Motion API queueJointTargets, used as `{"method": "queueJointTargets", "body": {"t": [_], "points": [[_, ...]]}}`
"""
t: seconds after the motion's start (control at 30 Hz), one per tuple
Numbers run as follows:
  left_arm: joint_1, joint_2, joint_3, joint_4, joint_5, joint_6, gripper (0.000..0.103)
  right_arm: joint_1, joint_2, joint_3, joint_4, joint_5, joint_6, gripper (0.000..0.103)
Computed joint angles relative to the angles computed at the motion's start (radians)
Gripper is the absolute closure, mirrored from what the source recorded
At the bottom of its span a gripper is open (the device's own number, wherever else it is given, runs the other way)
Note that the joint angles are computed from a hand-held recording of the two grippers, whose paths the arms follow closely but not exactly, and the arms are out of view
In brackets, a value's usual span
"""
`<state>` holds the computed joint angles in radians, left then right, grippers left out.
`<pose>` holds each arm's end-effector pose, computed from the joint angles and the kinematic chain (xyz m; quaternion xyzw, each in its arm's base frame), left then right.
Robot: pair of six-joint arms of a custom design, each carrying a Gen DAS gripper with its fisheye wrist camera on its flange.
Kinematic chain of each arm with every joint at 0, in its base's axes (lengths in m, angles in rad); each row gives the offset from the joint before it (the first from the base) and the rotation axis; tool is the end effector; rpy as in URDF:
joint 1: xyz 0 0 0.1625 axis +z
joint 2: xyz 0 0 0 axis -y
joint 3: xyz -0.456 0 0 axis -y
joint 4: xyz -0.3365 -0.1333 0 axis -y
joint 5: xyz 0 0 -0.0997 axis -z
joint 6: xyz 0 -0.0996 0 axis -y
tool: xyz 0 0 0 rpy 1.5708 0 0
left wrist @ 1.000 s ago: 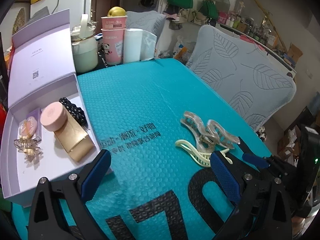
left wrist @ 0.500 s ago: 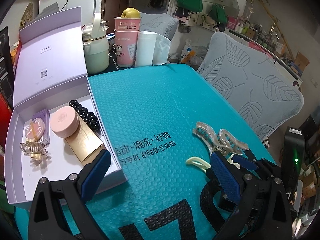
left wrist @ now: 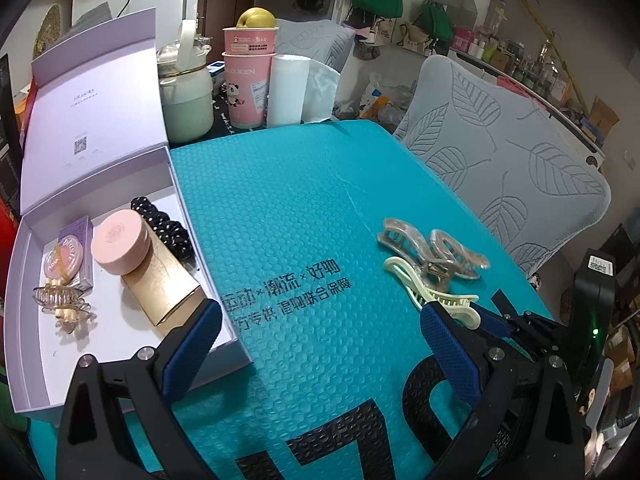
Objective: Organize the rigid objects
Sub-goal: 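Close the right gripper on the cream claw clip while the left gripper grasps the marbled S-clip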
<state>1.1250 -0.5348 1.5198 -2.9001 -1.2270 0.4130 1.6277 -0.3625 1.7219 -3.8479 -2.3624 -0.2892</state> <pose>-0.1529 -0.7070 0.0599 0.3775 0.8948 -0.1715 0.1657 0.0972 -0.6086 0.0318 -0.0258 -0.8443 0.3659 0.3907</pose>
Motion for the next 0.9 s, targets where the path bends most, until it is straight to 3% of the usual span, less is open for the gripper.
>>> {"method": "queueJointTargets", "body": {"t": [0.17,0.33,0.8,0.9], "points": [[-0.009,0.009,-0.005,-0.011,-0.003,0.028,0.002,-0.023,-0.040,0.087,-0.043,0.092,0.027,0.095],[-0.014,0.028,-0.030,0.018,-0.037,0.033,0.002,-0.028,-0.061,0.165,-0.094,0.126,0.046,0.096],[-0.038,0.131,-0.166,0.223,-0.238,0.072,0.002,-0.029,-0.103,0.353,-0.222,0.049,0.118,0.096],[-0.052,0.167,-0.208,0.245,-0.223,0.119,0.002,-0.032,-0.109,0.356,-0.219,0.042,0.123,0.090]]}}
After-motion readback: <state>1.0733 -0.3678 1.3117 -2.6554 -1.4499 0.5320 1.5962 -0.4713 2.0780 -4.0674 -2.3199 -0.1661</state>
